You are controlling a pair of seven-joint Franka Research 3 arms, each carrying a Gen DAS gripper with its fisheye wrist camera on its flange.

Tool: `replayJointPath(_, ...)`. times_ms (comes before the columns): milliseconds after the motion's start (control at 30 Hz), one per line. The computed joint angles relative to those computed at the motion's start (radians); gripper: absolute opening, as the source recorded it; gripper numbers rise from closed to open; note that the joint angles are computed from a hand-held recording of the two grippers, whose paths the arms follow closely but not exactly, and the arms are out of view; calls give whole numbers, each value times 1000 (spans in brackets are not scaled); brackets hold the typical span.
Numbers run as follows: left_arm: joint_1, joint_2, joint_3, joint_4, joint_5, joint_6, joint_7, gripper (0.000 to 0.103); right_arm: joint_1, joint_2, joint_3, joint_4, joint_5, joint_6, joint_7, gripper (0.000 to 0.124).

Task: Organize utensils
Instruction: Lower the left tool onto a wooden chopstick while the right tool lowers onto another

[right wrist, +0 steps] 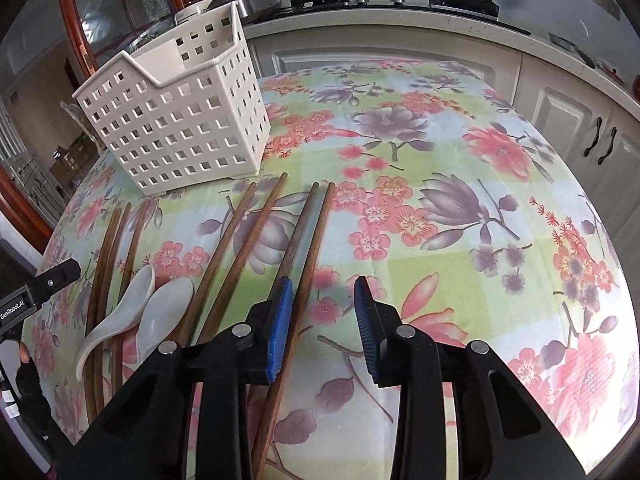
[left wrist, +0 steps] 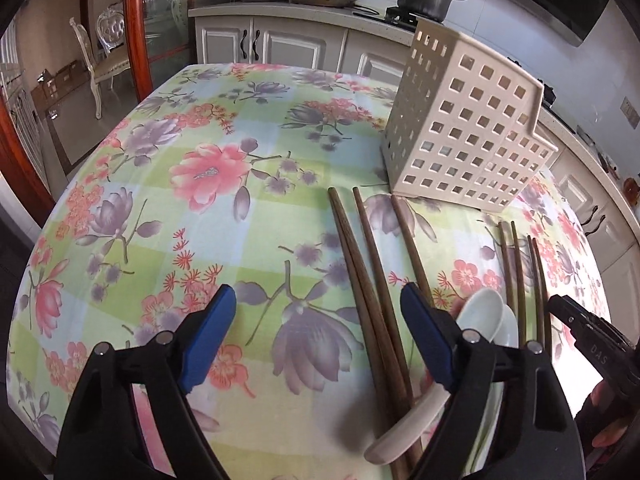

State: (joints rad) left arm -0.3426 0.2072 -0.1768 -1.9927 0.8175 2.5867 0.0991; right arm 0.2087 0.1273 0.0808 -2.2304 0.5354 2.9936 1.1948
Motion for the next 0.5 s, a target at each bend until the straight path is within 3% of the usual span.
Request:
replayJointPath(267, 6, 45, 9, 40, -45, -2, 25, 67, 83, 34, -103, 16, -323, 36, 262, 27)
replayJointPath(500, -8, 115, 26, 133, -73, -53, 72, 54, 35, 47, -58, 42, -306, 14, 234, 26)
